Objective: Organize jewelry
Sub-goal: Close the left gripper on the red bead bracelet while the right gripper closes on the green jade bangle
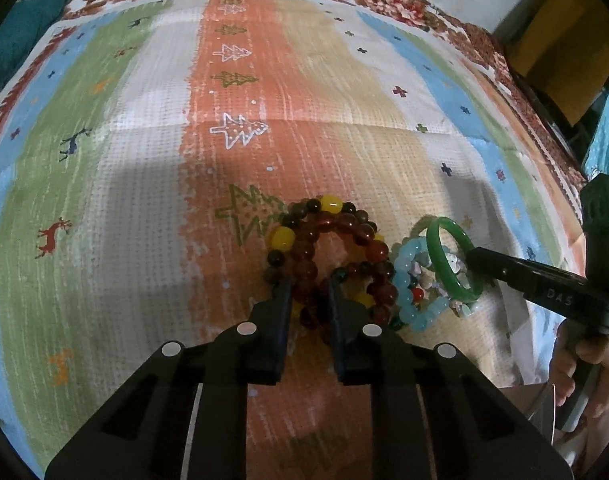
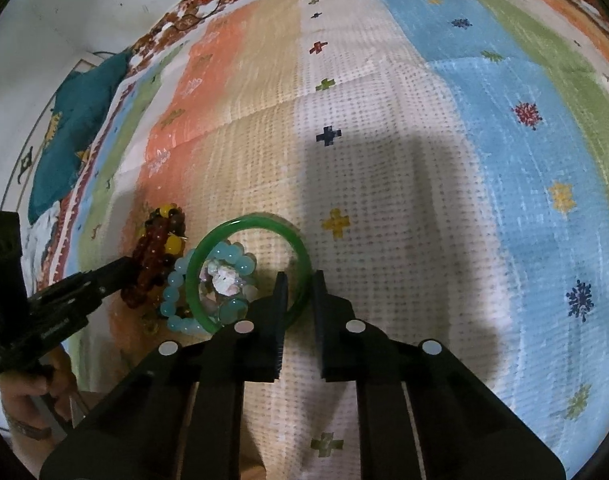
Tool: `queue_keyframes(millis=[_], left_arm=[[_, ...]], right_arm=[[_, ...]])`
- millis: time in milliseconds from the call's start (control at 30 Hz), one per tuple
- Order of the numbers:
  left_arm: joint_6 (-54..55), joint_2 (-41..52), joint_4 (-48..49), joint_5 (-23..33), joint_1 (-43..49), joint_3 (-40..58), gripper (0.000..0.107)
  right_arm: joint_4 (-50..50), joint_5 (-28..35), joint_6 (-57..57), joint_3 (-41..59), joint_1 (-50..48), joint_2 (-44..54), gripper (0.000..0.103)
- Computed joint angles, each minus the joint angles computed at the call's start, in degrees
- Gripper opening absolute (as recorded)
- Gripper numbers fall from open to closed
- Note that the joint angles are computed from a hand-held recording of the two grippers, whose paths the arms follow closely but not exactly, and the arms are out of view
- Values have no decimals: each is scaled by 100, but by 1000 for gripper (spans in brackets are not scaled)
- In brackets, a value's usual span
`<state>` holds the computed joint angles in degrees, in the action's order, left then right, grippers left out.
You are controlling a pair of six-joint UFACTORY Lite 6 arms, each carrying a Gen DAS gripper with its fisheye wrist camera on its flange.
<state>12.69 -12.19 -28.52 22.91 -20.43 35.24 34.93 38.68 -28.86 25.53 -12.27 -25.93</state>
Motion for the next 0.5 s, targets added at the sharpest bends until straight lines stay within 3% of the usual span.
queue_keyframes(millis=[500], left_arm=[[-348, -613, 252, 274, -24, -14, 13]], right_arm=[[-418, 26, 315, 9, 210, -539, 8]])
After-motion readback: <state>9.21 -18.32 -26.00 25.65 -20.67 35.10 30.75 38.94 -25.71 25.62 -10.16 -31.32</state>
